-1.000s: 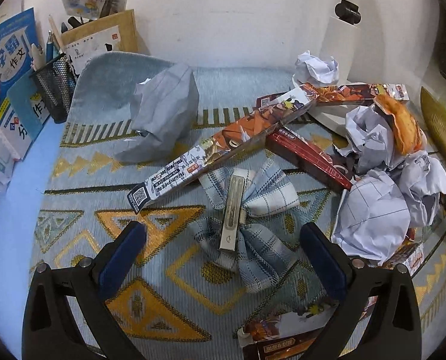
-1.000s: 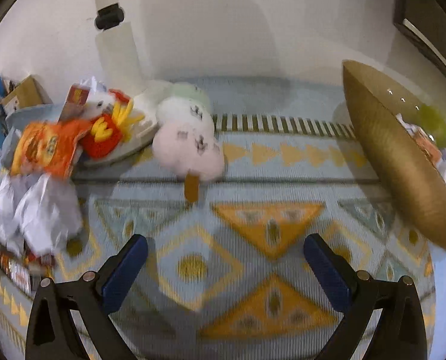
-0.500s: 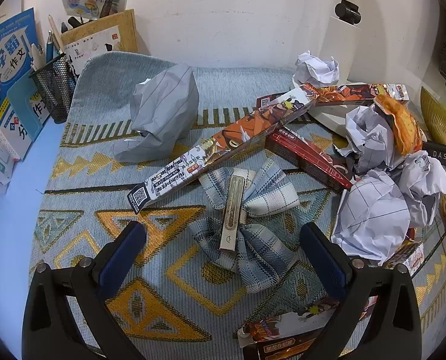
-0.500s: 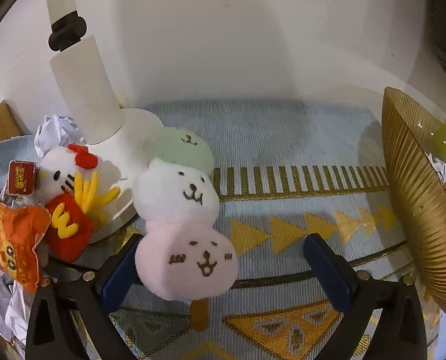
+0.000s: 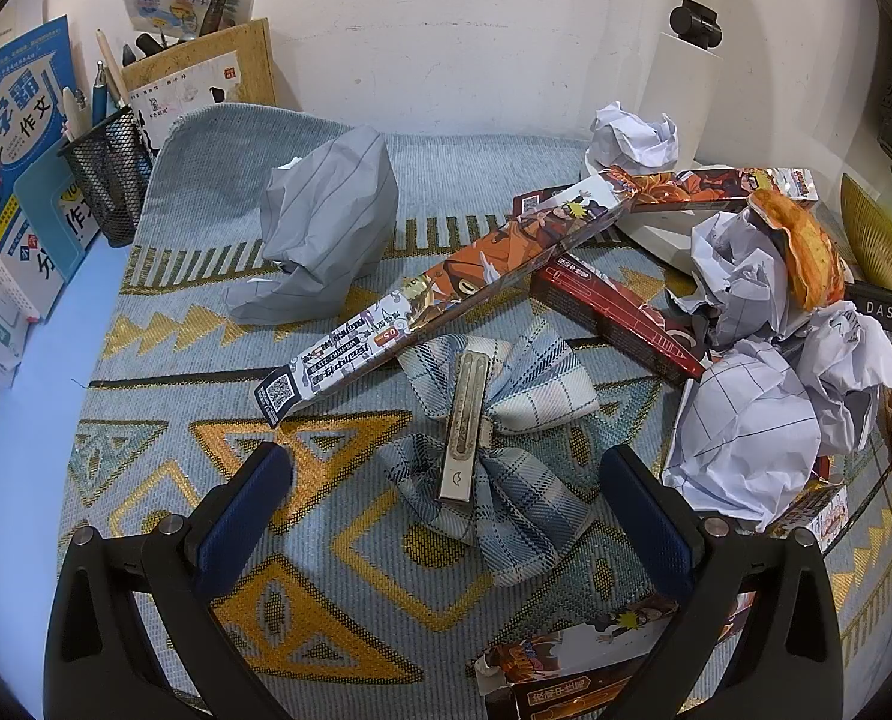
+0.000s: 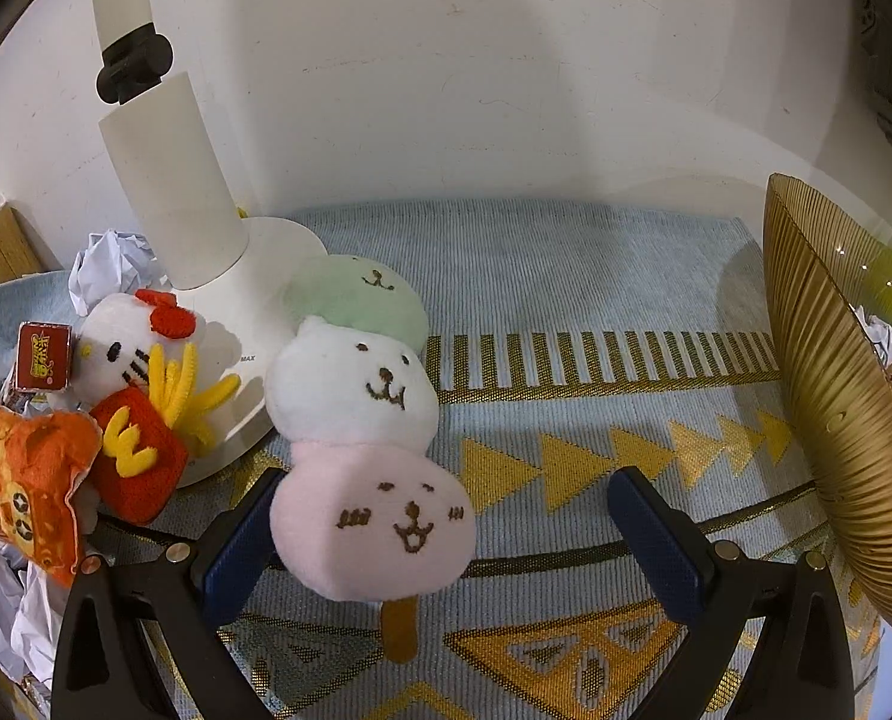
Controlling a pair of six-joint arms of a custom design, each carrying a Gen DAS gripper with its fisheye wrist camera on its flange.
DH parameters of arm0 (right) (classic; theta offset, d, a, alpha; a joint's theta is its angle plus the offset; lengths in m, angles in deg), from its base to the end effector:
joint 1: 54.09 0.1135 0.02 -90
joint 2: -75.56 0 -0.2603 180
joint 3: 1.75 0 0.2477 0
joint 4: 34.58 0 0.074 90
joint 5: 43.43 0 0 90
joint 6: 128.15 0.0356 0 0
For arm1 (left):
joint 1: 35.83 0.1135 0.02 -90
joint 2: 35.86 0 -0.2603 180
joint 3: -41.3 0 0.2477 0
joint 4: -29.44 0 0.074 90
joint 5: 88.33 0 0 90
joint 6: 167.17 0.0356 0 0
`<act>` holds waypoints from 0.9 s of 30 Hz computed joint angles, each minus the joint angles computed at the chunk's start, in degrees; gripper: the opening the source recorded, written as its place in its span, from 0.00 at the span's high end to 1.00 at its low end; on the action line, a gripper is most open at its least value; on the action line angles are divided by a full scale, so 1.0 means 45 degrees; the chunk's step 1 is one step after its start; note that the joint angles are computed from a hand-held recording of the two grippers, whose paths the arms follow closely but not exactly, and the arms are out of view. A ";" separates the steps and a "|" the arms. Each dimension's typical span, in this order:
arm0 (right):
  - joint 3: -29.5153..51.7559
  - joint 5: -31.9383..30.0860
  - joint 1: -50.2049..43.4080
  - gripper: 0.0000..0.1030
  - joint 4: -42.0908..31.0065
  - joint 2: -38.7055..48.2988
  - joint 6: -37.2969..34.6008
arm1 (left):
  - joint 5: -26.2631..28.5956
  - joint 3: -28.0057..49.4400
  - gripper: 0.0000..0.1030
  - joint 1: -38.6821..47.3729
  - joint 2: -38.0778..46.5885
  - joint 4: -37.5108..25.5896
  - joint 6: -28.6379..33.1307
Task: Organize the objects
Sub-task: 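Grasp the plaid bow with the left gripper while the right grasps another dango plush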
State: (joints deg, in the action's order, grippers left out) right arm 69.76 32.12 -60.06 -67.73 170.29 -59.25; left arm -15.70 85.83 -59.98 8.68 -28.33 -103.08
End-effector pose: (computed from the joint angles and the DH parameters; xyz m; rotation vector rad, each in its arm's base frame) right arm 0.3283 -0.0254 0.1849 -0.4261 2.4773 0.1319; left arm 0.1319 -0.0475 0.2047 -0.1492 2.5066 0.0407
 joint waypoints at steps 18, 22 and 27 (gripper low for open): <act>-0.0324 -0.1902 -0.1305 0.62 0.0360 -0.0639 0.0101 | -0.0050 0.0040 0.80 -0.0903 -0.1938 -0.1077 0.0296; -0.0884 -0.2397 -0.1575 0.62 0.0928 -0.1300 -0.0044 | -0.0473 0.0206 0.82 -0.1150 -0.2397 -0.1843 0.0085; -0.1403 -0.2776 -0.1444 0.62 0.1059 -0.1972 -0.0703 | -0.2316 0.0630 0.82 -0.3157 -0.3516 -0.3383 -0.1097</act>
